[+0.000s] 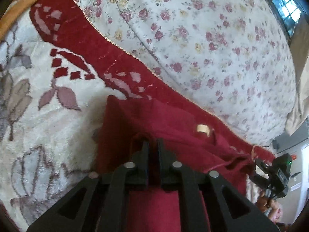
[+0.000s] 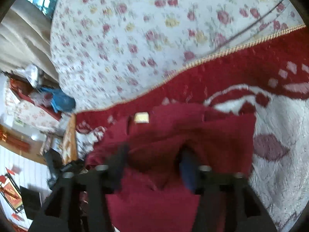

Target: Fold small clothes

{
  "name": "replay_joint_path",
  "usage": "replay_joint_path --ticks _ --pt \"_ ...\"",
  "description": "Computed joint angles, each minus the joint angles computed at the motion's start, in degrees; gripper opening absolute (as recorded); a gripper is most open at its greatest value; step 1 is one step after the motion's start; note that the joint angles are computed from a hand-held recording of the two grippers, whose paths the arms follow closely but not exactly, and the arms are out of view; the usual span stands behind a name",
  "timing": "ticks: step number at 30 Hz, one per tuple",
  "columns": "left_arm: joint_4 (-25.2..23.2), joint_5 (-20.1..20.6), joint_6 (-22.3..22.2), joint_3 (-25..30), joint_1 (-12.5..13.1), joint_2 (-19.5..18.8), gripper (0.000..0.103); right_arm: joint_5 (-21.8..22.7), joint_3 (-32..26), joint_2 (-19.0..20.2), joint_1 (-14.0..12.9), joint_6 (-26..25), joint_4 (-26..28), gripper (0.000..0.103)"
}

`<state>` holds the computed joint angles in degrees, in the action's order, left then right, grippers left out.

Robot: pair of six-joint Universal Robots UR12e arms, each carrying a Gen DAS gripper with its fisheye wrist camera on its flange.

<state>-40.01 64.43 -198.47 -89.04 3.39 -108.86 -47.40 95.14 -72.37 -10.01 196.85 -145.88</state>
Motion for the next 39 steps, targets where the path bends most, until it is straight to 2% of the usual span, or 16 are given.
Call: replay_joint_path --ticks 1,2,4,6,9,11,13,15,18,20,23,25,28,31,34,39 --pt "0.81 -0.77 -0.03 -0.16 0.14 0.13 0.031 -0.18 0.53 -0.59 -0.28 0.34 -0.97 0.071" --pt "2.55 -0.69 -0.39 -0.65 0.20 0.47 0.061 -0.26 1.08 -1.30 -0.57 0.35 -1.42 0.071" --pt "7.33 2.26 -3.25 -2.07 0.02 1.38 0.080 -1.34 1.99 -2.85 -0.63 -1.30 -1.17 0.071" --pt "11.06 2.59 -5.20 -3.52 0.32 2.15 0.081 -2.02 2.44 -4.01 -0.10 -5.04 0.16 0.072" --pt "8.71 2.14 -4.28 -3.32 0.39 2.13 0.081 -2.87 0.65 -3.27 1.73 -11.06 5.14 0.072" --pt "5.99 3.79 -2.56 -2.66 -0.24 1.75 0.081 -8.54 -1.75 -1.43 3.80 -12.24 7.01 0.072" --pt "1.98 7.78 0.82 -1.45 -1.38 1.14 0.081 -15.94 -4.04 0.53 5.25 -10.59 7.91 0.070" --pt "-3.78 14.33 4.80 0.54 -2.87 -0.01 0.081 -24.87 -5.41 2.90 6.38 -7.43 3.67 0.068" --pt "-3.56 16.73 6.64 0.52 -3.33 -0.52 0.081 -28.88 -6.67 4.95 6.26 -2.89 3.74 0.068" --pt "-3.25 16.65 7.24 -0.01 -3.15 -0.04 0.081 -26.74 -5.89 4.66 5.56 -0.63 2.63 0.068" --pt "-2.44 15.68 8.55 -1.58 -2.49 1.60 0.081 -23.24 -3.18 1.62 4.67 -2.50 0.45 0.069" --pt "-2.14 12.07 9.50 -3.04 -1.53 3.16 0.081 -21.10 -0.86 -1.23 4.15 -4.90 -0.09 0.077" --pt "-0.63 5.96 12.32 -6.29 0.22 5.98 0.081 -18.26 2.96 -5.74 3.42 -9.59 0.47 0.081" --pt "-0.20 2.48 15.30 -9.21 1.36 8.38 0.081 -18.51 6.34 -9.60 3.50 -14.26 2.82 0.081" --pt "-3.00 -2.03 17.90 -10.76 2.54 9.78 0.081 -19.00 9.38 -12.22 3.68 -16.91 3.09 0.081" --pt "-5.35 -3.08 23.92 -12.85 3.16 11.81 0.081 -18.60 12.21 -13.69 3.31 -15.84 4.02 0.081"
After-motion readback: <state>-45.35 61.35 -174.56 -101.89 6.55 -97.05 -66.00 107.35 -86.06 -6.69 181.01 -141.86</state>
